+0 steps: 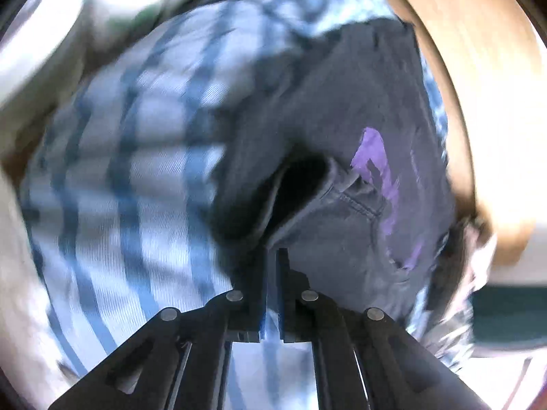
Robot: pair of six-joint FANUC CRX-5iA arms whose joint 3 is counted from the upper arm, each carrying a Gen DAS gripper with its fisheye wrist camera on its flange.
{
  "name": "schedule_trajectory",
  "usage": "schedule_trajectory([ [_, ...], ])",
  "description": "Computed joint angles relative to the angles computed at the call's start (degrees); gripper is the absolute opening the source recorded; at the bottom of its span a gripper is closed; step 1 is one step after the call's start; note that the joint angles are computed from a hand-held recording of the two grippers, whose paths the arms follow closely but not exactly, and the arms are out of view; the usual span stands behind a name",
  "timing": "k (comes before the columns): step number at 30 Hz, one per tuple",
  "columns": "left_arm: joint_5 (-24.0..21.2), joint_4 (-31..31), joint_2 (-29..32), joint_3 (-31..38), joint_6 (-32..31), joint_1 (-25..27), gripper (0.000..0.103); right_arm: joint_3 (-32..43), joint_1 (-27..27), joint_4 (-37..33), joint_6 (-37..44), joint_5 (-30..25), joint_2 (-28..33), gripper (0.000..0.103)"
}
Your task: Fold clothes
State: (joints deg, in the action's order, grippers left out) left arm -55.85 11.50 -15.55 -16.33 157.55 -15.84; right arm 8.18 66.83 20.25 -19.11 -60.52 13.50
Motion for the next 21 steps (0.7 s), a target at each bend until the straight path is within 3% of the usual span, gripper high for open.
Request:
schedule_trajectory([
  [2, 3.0, 0.5, -1.5, -2.5, 4.0, -1.1, 0.008, -5.8, 1.4, 5.4, -12.5, 3.7, -2.8, 0.034],
  [6, 8.9, 6.4, -0.2, -5.5, 1.1, -1.1, 0.019, -16.0, 2.6, 13.6, -32.6, 13.1, -7.0, 0.034],
  [8, 11.9, 8.2, -1.8, -7.6, 1.6, -1.6, 0.041, -19.7, 2.7, 17.2, -39.1, 18.0, -7.9, 0.034],
  [10, 15.2, 9.0, -4.1, -10.0, 3.1, -2.3, 0.056, -21.8, 2.5, 19.5, -43.0, 20.0, -8.1, 0.034],
  [11, 16.8, 8.7, -5.1, -10.8, 4.4, -2.7, 0.056, -22.6, 2.4, 20.7, -44.8, 20.4, -8.3, 0.034],
  [14, 15.2, 3.5, -5.6, -9.2, 10.6, -4.5, 0.056, -24.3, 2.4, 22.6, -47.5, 21.0, -9.0, 0.035],
  [17, 17.3, 3.0, -3.8, -8.7, 11.7, -5.6, 0.056, -23.6, 2.3, 21.7, -45.7, 19.3, -9.0, 0.035],
  [21, 16.6, -0.1, -0.2, -5.3, 12.8, -6.1, 0.055, -23.9, 1.5, 22.0, -44.7, 19.7, -9.1, 0.035],
])
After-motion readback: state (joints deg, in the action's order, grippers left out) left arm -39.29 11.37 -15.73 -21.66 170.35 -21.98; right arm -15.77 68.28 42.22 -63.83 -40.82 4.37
